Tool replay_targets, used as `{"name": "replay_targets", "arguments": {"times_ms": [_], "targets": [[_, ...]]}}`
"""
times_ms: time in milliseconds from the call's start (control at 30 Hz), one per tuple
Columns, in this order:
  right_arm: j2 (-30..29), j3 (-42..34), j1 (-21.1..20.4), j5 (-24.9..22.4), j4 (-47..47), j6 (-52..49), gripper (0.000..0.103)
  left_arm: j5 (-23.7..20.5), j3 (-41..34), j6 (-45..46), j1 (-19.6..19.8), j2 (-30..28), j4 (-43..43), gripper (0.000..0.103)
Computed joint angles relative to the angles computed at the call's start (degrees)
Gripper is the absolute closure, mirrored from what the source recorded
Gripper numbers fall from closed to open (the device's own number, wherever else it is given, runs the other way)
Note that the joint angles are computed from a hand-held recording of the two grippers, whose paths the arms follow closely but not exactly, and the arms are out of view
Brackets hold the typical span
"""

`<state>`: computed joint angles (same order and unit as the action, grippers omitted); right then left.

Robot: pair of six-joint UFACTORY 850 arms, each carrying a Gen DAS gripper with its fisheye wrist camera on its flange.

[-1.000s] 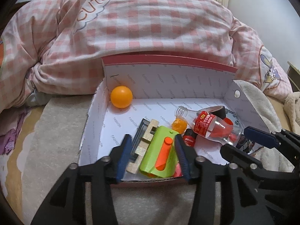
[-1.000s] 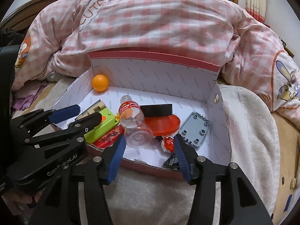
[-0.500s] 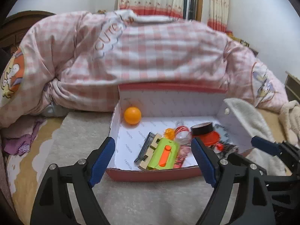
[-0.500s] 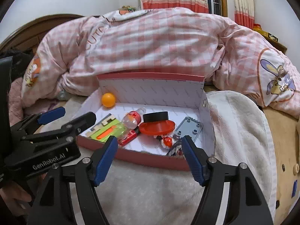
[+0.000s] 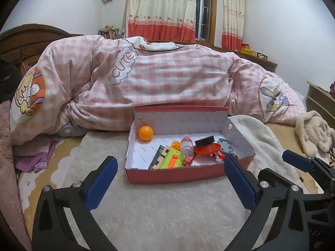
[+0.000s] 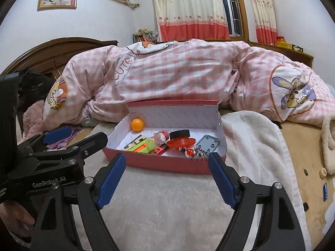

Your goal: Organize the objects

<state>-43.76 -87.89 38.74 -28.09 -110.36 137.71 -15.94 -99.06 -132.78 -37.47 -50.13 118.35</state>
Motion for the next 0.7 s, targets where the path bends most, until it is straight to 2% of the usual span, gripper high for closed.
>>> {"name": "replay_targets", "arguments": {"times_ms": [133, 333, 700], "targets": [[1.3, 2.0, 1.2, -2.4, -0.7, -0.1, 0.02, -3.5, 2.2, 0.4, -1.1, 1.2, 0.8, 0.0], [2.4, 3.7, 1.3, -2.9, -3.6, 3.4, 0.02, -2.0, 3.2, -6.2, -0.7, 2.0, 6.9, 0.0], [2.2, 3.5, 0.9, -1.3, -3.7, 3.2, 0.02, -2.4, 3.0, -3.9, -0.9, 1.6, 5.3, 0.0]]}}
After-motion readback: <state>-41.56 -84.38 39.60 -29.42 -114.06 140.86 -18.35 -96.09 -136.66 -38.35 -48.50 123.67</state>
